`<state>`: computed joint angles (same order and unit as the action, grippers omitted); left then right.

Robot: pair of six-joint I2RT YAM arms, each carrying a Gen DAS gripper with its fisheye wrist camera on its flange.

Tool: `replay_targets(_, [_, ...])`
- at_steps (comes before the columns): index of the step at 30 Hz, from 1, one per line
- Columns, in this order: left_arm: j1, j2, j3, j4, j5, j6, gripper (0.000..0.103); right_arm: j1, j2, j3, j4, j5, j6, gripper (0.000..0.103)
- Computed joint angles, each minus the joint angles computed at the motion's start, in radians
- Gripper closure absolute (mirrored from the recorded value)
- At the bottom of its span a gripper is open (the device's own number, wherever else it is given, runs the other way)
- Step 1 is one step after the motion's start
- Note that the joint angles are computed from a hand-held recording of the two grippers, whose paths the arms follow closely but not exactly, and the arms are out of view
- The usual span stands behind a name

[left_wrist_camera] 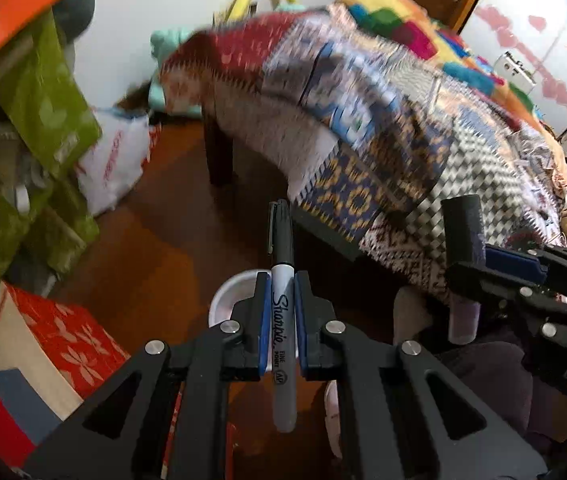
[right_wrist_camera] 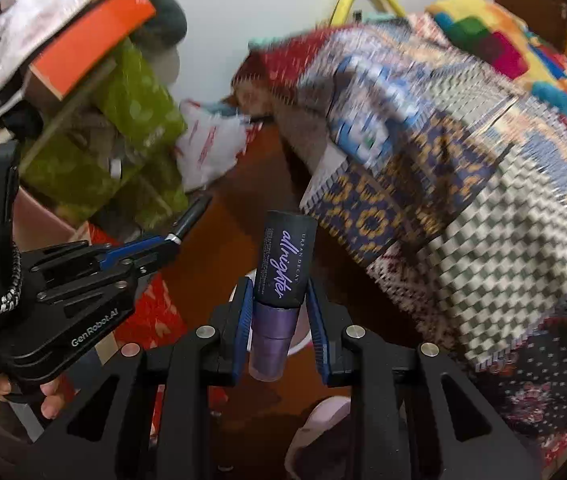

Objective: Collect trash
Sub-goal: 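Carry both items over the white cup and open both tools to drop them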

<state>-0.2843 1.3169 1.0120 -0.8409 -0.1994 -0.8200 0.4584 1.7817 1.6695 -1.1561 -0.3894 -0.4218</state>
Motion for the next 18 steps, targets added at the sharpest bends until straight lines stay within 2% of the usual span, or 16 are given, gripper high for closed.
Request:
replay_targets(8, [0.092,0.1,-0.131,0.142,0.155,0.025,0.093,0.06,0.156,0.0,-0.008,0.016,0.013,0.078])
replay_targets(15, [0.149,0.169,-0.176,0.22,0.245,0.042,0.093,0.105,0.274,0.068,-0.048,0.016,0.019,0.078])
replay_targets(18, [0.162,0.175,-0.179,0.223,0.247,0.037,0.093,0.113,0.291,0.087,-0.056,0.015,0.021,0.076])
